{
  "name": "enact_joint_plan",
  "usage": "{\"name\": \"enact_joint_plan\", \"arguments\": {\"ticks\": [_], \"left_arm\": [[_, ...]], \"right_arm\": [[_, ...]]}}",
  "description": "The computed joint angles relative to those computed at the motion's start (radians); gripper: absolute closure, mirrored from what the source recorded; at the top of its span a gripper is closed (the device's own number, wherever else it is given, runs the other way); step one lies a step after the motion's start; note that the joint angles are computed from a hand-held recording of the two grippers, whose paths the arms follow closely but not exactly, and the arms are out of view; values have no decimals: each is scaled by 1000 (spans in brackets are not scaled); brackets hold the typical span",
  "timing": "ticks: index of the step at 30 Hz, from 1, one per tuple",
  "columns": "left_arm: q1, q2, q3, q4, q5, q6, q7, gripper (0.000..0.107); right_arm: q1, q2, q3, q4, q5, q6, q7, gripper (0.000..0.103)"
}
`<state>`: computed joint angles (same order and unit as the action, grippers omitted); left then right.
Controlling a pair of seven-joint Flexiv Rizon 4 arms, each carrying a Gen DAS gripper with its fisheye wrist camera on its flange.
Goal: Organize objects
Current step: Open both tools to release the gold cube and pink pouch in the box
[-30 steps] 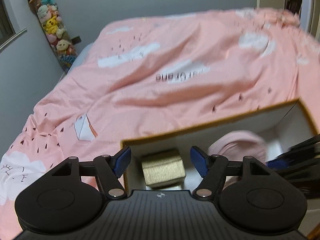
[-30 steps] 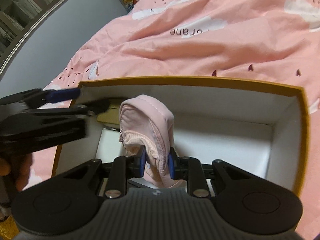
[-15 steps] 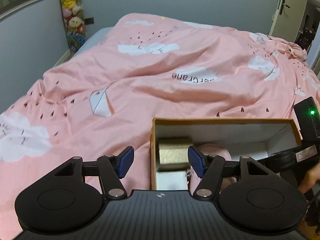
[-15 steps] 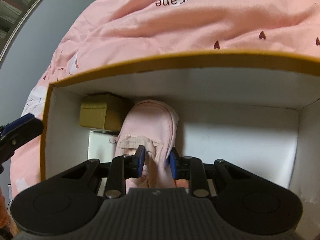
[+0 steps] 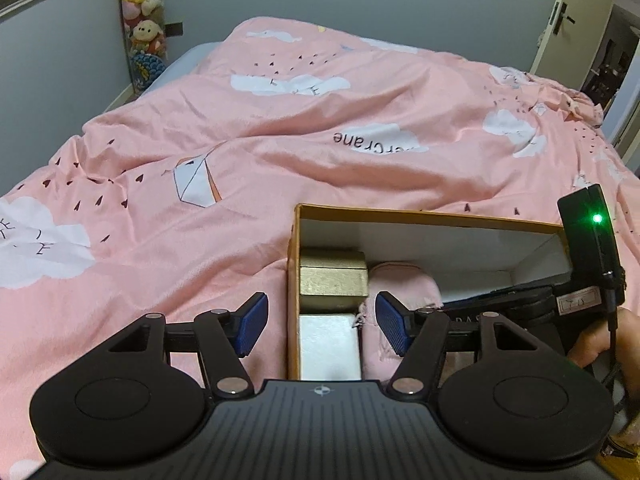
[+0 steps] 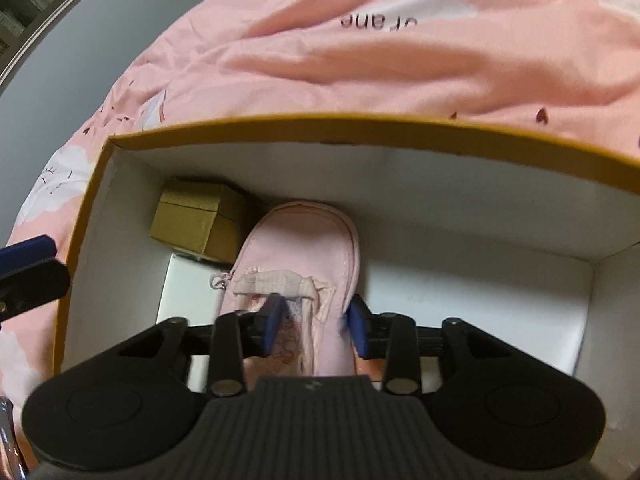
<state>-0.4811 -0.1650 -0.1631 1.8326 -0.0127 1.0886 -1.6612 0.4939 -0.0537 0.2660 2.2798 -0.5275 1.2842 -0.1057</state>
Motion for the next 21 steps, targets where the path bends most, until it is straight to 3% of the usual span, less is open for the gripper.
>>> {"name": "enact_joint_plan", "arguments": {"ticks": [6,10,15,21], "left_arm": [[-3,91,-15,97,-77,71,43,34],[-28,183,-28,213,-227,145,148,34],[-115,277,-11,348,-452,207,314,34],[-189,339,12,458,-598,154,381,34]], "right_arm": [[-1,87,26,19,-115,-68,83,57],[-6,181,81,46,-223,-129,162,57],[10,303,186,74,-303,-237,274,57],[104,356,304,86,-265,-373,395,59]]}}
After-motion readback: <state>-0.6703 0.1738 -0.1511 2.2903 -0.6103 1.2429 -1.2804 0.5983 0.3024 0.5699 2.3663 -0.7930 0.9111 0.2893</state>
